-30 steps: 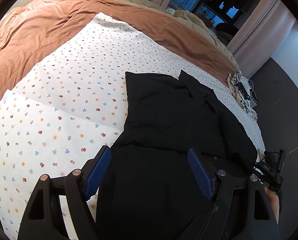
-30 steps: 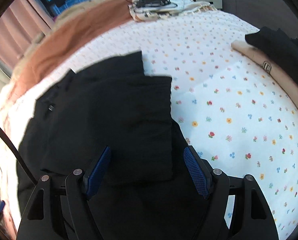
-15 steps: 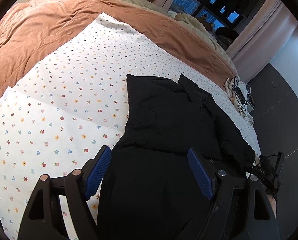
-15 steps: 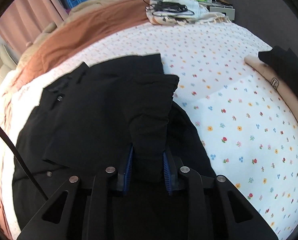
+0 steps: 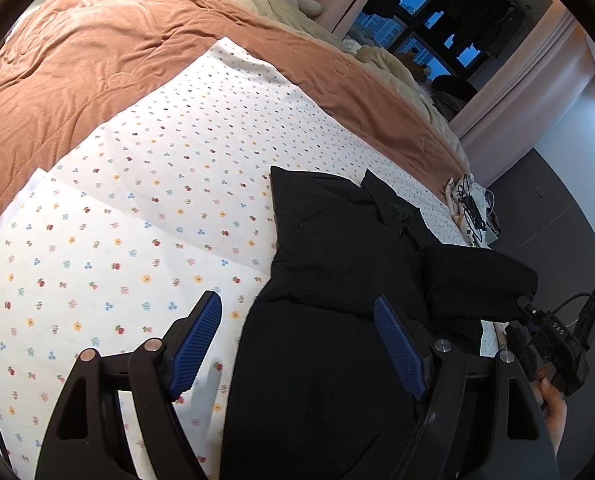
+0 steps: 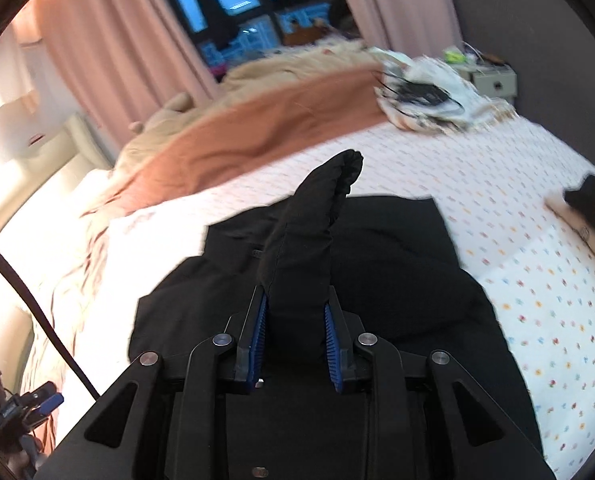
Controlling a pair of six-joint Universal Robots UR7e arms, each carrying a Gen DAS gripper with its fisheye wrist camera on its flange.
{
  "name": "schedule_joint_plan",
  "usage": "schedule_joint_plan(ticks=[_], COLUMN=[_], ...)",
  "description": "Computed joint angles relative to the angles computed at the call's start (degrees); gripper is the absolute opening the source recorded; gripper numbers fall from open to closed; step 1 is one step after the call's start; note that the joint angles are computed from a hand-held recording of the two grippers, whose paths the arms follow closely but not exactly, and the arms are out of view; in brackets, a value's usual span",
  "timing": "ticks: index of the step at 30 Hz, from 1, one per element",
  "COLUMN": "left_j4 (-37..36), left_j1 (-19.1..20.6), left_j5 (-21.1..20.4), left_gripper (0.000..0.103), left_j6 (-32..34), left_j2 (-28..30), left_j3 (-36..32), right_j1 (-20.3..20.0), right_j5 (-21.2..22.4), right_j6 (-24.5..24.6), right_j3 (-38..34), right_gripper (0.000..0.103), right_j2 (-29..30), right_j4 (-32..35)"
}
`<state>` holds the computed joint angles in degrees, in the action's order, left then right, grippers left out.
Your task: Fold large clothes
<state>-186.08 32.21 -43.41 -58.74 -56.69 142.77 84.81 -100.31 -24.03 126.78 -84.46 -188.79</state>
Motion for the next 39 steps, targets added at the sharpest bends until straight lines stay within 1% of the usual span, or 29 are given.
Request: schedule_joint_plan(ticks=[6, 10, 12, 14, 15, 16, 17, 18, 19, 21, 23, 26, 29, 30, 31, 32, 33, 36, 37, 39], left_j4=[0.09, 0.34, 0.68, 2.78, 4.05, 4.71, 4.85, 4.91, 5.61, 7.59, 9.19, 13.54, 17.81, 18.87, 20.36, 21.44, 22.62, 26.52, 29.17, 35.59], left_j1=[0.04, 0.22, 0.41, 0.71, 0.76, 0.68, 0.56, 0.32, -0.10, -1.15, -2.17, -4.47, -7.81, -8.60, -9.76, -10.53, -11.42, -14.28, -15.60, -18.38], left_j5=[1.32, 2.29, 2.63, 2.95, 3.13, 3.31, 3.37, 3.50, 3.85, 4.52, 4.65, 5.11, 6.14, 6.32, 6.46, 6.51, 6.52, 6.56, 6.94, 7.60], left_gripper=[0.080, 0.080, 0.080, 0.080, 0.080, 0.080, 0.080, 0.080, 0.080, 0.080, 0.080, 0.080, 0.080, 0.080, 0.080, 0.080, 0.080, 0.080, 0.080, 0.080], left_j6=[-1.75, -2.51, -2.53, -3.04, -3.63, -4.23, -4.49, -4.67, -5.10, -6.43, -7.39, -9.34, -12.01, -12.74, -13.77, -14.38, -15.04, -17.16, -18.77, -22.40], left_j2=[-3.56, -5.57, -6.24, -6.95, -7.36, -7.73, -8.18, -8.56, -9.01, -9.79, -10.46, -11.81, -12.98, -13.19, -13.44, -13.62, -13.73, -14.01, -14.20, -14.40], left_j3=[3.20, 4.74, 5.12, 5.08, 5.05, 5.19, 5.45, 5.64, 5.73, 5.79, 5.62, 4.93, 4.46, 4.27, 4.04, 3.79, 3.51, 2.46, 2.08, 1.10], right_j1=[3.89, 5.07, 5.46, 4.25, 3.59, 3.66, 3.57, 3.15, 2.40, 0.85, -0.44, -1.37, -3.48, -2.99, -4.29, -4.64, -6.13, -6.76, -6.10, -7.53], right_j5=[-0.26, -0.04, 0.41, 4.40, 5.72, 4.82, 4.23, 4.19, 4.81, 6.27, 7.12, 6.25, 6.47, 5.70, 6.45, 6.71, 7.81, 7.61, 6.85, 8.04], right_j6=[-4.38, -6.84, -7.42, -5.58, -4.40, -4.09, -4.82, -6.12, -6.81, -6.92, -7.16, -7.31, -7.79, -7.07, -7.19, -6.88, -6.93, -6.05, -5.33, -4.86], right_j3=[1.74, 1.90, 1.28, 0.40, -0.24, -0.74, -0.64, -0.17, 0.29, 0.61, 1.35, 3.60, 5.46, 5.88, 6.51, 7.15, 7.67, 8.84, 10.46, 11.18], right_gripper=[0.023, 0.023, 0.025, 0.026, 0.026, 0.037, 0.059, 0.070, 0.076, 0.076, 0.076, 0.076, 0.076, 0.076, 0.076, 0.076, 0.076, 0.076, 0.076, 0.076], right_j2=[2.60, 5.03, 6.19, 5.48, 5.29, 5.61, 5.83, 5.79, 5.24, 3.64, 1.92, -1.50, -5.84, -6.49, -8.71, -10.29, -12.76, -18.04, -20.78, -26.36], right_j4=[-3.25, -3.59, -1.27, 5.38, 9.04, 10.30, 10.01, 9.19, 9.17, 11.07, 11.62, 11.41, 12.11, 11.79, 12.68, 13.36, 14.84, 17.09, 17.70, 21.68])
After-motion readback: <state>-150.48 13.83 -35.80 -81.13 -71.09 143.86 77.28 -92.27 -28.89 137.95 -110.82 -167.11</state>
